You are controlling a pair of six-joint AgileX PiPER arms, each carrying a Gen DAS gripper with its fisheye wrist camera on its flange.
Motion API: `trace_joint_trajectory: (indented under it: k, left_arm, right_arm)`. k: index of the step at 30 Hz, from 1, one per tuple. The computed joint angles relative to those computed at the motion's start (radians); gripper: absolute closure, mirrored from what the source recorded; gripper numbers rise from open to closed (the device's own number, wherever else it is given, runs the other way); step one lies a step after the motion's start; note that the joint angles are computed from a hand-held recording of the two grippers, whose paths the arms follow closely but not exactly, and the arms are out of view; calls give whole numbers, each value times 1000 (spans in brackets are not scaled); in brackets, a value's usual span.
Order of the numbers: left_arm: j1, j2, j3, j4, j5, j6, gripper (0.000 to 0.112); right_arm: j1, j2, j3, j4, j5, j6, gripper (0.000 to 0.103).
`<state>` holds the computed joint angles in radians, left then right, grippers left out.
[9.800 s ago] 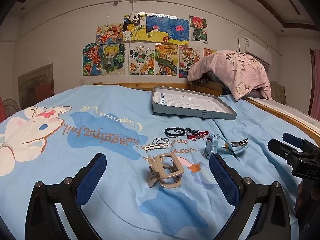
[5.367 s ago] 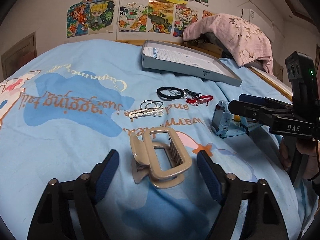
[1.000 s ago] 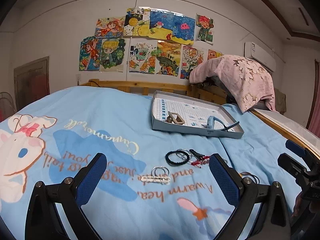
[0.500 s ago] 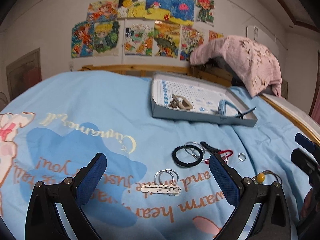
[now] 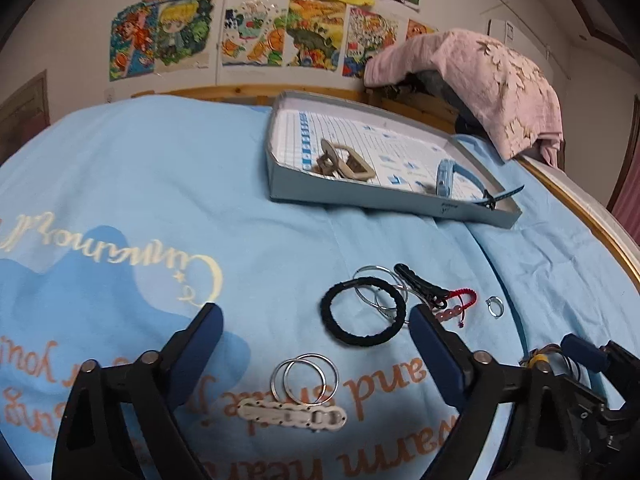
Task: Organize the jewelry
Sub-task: 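Grasp the black hair tie with the left tool while the right grasps the yellow-bead bracelet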
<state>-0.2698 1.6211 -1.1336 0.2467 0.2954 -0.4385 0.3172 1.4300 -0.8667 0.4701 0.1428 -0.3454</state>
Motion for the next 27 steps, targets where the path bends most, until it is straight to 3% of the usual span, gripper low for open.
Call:
trace_joint_trajectory:
  k: [6, 10, 17, 24, 27]
  left_arm:
    - [20, 71, -74, -216, 55, 212, 42]
    - [35, 100, -97, -314, 74, 298, 58]
    - [26, 116, -104, -353, 79, 352, 76]
    - [21, 119, -112, -374, 99, 382, 104]
    - [8, 102, -97, -353, 88, 376, 106]
  right_arm:
    - [-5, 66, -49, -97, 57, 106, 67]
    - [-10, 112, -95, -75, 87, 88, 77]
    - [-11, 172, -158, -44, 107, 62, 78]
    - [-18, 198, -187, -15, 119, 38, 81]
    - [-22, 197, -191, 19, 122, 2, 81]
